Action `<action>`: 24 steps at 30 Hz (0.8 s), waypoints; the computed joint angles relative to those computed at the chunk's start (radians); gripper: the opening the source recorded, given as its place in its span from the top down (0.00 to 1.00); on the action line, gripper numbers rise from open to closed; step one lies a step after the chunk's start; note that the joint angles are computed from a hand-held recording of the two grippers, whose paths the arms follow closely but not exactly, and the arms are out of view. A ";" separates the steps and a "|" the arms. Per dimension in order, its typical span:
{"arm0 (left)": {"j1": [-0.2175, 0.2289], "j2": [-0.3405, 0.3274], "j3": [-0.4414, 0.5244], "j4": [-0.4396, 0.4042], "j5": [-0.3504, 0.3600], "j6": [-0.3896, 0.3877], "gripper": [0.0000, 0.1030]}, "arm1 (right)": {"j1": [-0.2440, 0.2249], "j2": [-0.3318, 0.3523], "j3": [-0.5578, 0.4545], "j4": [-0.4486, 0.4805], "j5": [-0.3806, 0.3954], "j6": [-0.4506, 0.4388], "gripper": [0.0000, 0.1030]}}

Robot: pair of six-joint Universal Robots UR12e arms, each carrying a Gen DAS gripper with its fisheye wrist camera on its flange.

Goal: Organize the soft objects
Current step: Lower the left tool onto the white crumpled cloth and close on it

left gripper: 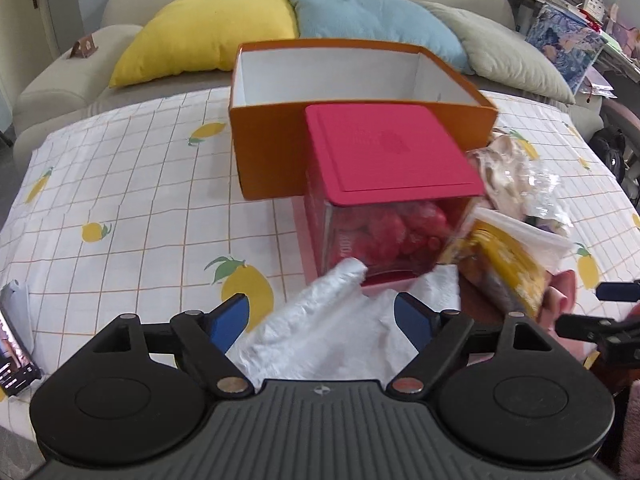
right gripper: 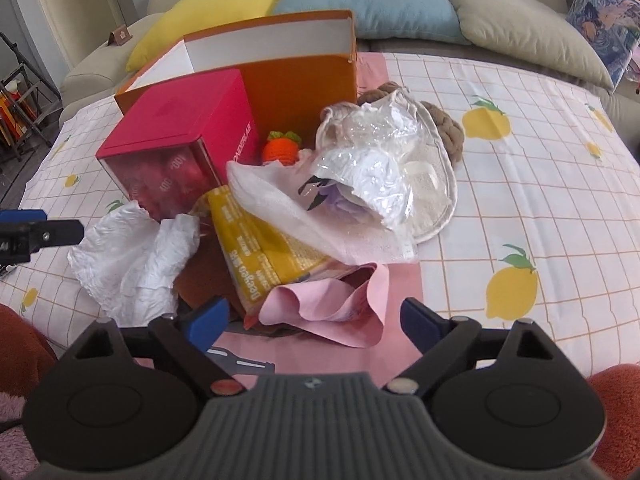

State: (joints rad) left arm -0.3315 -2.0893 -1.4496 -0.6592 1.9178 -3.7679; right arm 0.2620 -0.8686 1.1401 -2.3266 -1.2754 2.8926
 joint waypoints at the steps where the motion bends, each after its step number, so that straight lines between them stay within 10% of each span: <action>1: 0.009 -0.003 -0.005 0.011 -0.014 -0.002 0.06 | 0.000 0.003 -0.004 0.006 0.001 -0.001 0.12; 5: 0.039 -0.020 0.004 -0.039 -0.101 -0.013 0.08 | 0.000 0.012 -0.016 0.025 0.007 -0.017 0.13; 15: 0.033 -0.038 0.019 -0.088 -0.127 -0.021 0.89 | -0.009 0.045 -0.059 0.090 0.039 0.000 0.32; 24: -0.006 -0.031 0.031 0.019 -0.176 -0.049 0.88 | -0.014 0.053 -0.064 0.107 0.060 0.027 0.33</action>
State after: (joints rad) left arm -0.3379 -2.1202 -1.4191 -0.6403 1.7422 -3.8174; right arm 0.2480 -0.8152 1.0766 -2.2194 -1.2155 2.9199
